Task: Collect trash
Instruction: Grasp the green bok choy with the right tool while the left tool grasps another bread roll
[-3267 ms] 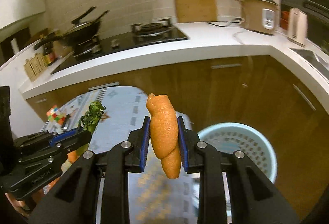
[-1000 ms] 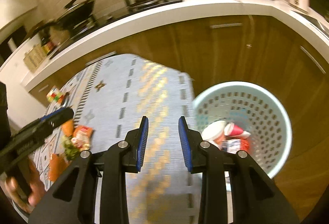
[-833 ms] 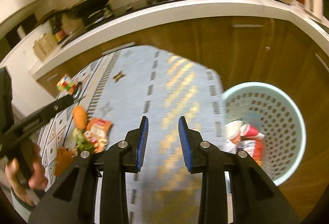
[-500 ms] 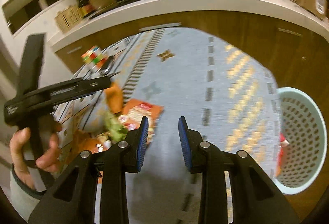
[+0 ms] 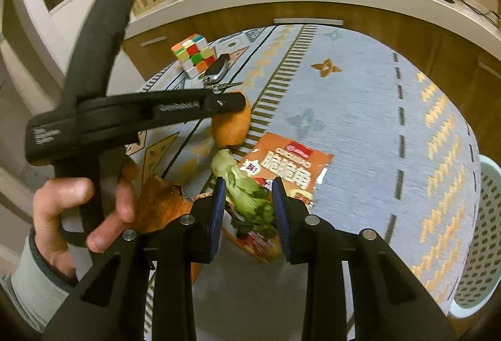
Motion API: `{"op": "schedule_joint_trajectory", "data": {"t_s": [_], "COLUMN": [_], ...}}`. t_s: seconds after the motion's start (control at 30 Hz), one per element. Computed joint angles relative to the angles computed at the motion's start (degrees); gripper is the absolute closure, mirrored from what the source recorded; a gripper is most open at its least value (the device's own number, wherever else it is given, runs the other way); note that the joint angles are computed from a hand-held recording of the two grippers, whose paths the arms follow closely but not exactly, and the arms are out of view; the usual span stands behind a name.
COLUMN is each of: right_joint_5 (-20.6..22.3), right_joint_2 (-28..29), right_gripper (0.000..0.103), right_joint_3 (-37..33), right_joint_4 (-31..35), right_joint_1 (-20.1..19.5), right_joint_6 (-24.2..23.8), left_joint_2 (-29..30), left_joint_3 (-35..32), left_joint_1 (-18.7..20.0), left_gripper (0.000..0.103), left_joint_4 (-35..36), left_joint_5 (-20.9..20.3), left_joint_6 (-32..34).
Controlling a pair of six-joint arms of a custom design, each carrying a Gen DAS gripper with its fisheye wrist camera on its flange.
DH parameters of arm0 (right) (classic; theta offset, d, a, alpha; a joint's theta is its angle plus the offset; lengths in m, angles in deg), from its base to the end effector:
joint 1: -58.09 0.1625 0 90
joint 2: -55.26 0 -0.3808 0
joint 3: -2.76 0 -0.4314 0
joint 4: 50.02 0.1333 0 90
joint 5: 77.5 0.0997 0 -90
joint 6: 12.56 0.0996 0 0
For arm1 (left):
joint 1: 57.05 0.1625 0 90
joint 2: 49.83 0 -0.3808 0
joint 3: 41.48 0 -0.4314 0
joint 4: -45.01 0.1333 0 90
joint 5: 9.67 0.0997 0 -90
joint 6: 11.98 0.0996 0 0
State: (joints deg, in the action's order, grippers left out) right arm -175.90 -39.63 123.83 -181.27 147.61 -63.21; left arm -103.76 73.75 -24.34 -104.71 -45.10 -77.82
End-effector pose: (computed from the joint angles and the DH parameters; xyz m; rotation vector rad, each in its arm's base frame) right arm 0.1148 -0.4776 0.2824 1.1981 -2.6256 0.2529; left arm -0.3296 -0.4666 0.0314 -0.1650 2.4406 -1.0934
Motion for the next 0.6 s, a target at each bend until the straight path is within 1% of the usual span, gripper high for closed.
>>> {"op": "schedule_joint_trajectory", "data": {"t_s": [0.07, 0.2, 0.37, 0.47, 0.6], "right_joint_5": [-1.2, -4.0, -4.5, -5.1, -5.6], "right_joint_2": [1.1, 3.2, 4.0, 3.5, 3.4], "right_gripper": [0.076, 0.076, 0.070, 0.069, 0.069], "right_joint_3": [-0.1, 0.2, 0.5, 1.8, 2.3], "right_joint_4": [-0.3, -2.1, -1.7, -3.5, -4.3], "right_joint_1": [0.5, 1.3, 1.4, 1.6, 1.9], "right_joint_6": [-0.8, -2.4, -3.4, -5.1, -5.6], "left_joint_2": [-0.8, -2.4, -3.0, -2.9, -2.9], "left_joint_3": [0.7, 2.4, 3.1, 3.2, 3.5], "left_joint_1": [-0.4, -1.2, -1.3, -1.4, -1.6], "left_gripper": [0.088, 0.088, 0.088, 0.088, 0.088], "left_joint_4": [1.1, 0.5, -0.1, -0.8, -1.3], "left_joint_5": [0.7, 1.2, 1.2, 1.1, 0.7], "left_joint_6": [-0.6, -0.4, -0.2, 0.5, 0.8]}}
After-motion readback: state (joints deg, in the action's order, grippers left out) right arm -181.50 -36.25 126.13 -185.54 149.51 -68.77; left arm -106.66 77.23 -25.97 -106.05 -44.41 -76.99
